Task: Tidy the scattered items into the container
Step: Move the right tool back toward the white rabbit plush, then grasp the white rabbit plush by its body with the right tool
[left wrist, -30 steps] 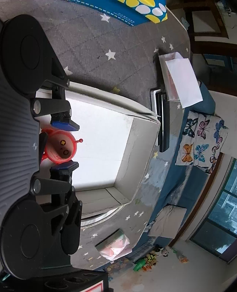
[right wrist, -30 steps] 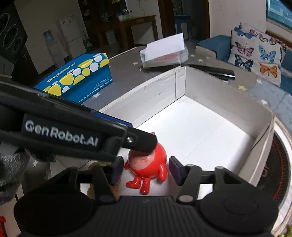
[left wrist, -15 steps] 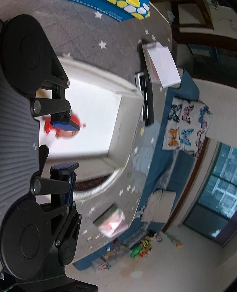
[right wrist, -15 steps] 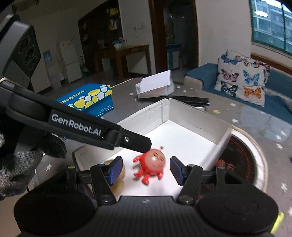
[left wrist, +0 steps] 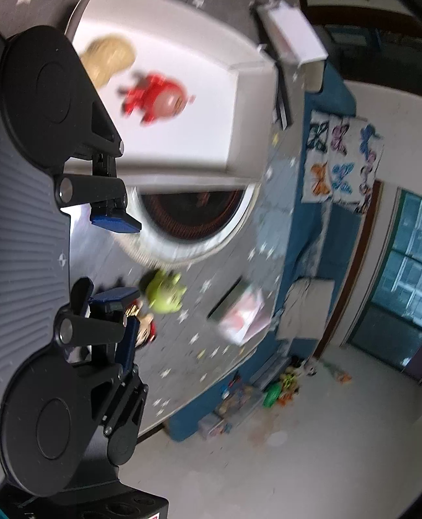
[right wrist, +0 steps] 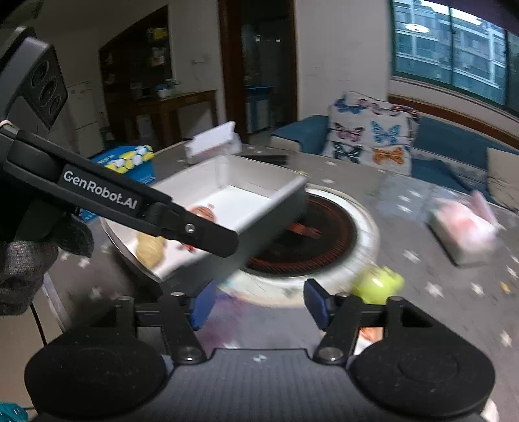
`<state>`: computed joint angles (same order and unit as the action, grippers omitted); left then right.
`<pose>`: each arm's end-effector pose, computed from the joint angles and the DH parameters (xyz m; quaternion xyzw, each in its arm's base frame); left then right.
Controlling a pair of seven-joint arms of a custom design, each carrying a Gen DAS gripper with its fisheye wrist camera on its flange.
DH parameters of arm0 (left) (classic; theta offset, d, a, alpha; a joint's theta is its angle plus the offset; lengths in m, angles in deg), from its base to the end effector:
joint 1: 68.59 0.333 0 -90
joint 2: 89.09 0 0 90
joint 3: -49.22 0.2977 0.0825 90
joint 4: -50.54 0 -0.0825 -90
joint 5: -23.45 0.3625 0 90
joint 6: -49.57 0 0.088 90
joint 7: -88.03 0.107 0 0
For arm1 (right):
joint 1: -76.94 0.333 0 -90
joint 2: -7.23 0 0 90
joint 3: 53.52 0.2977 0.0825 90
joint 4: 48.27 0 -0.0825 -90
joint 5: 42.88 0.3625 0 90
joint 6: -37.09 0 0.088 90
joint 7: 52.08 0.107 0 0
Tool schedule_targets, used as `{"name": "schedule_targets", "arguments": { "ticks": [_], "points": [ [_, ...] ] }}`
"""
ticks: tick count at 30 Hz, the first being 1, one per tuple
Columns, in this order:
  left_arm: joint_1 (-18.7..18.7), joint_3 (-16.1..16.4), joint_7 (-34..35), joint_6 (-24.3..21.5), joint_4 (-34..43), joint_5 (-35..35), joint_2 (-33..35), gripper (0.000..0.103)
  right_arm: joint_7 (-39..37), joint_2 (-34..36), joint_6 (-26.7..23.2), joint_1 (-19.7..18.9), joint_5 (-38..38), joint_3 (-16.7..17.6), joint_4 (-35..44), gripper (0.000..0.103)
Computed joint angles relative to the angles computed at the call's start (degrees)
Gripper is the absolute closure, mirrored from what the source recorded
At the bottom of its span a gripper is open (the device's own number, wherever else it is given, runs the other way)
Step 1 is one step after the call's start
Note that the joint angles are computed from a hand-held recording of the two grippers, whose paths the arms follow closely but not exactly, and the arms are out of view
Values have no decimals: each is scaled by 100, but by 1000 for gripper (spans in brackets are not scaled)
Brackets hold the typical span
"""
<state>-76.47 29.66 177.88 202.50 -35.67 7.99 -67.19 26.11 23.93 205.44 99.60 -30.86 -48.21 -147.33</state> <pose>0.6356 -0.2737 0.5406 -0.5728 0.7080 -0.4079 0.0651 0.5966 0.2932 0.5152 -0.7679 0.4594 -0.2041 0.3972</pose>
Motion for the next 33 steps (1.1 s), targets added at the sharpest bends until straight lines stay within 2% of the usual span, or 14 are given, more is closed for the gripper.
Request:
{"name": "schedule_targets", "arguments": {
  "ticks": [2, 4, 8, 12, 14, 18, 22, 25, 33],
  "points": [
    [-47, -85, 25, -91, 70, -56, 99, 64, 326, -313, 194, 134, -317, -303, -514, 29],
    [-79, -170, 47, -167, 170, -158, 225, 64, 766, -518, 297, 256, -795, -594, -864, 29],
    [-186, -256, 116, -329, 380, -215, 449, 64, 2055, -809, 285, 442, -2232, -1219, -1342, 24],
    [-305, -252, 92, -523, 582, -146, 619, 64, 2421, -850, 225, 126, -2561, -1184, -1535, 22],
    [-377, -217, 21, -621, 686, -73, 693, 64, 2165, -837, 204, -204, -2229, -942, -1624, 19],
    [-436, -220, -35, -777, 828, -29, 811, 64, 856, -812, 149, -870, -584, -218, -1701, 18],
    [-450, -244, -18, -891, 884, -39, 869, 64, 681, -943, 31, -749, -498, -254, -1861, 19],
    [-437, -279, 34, -937, 884, -102, 894, 64, 616, -1108, 4, -670, -416, -212, -2039, 25],
    [-343, -385, 151, -1092, 868, -460, 946, 64, -341, -1381, -104, -519, 810, 99, -2264, 46]
  ]
}}
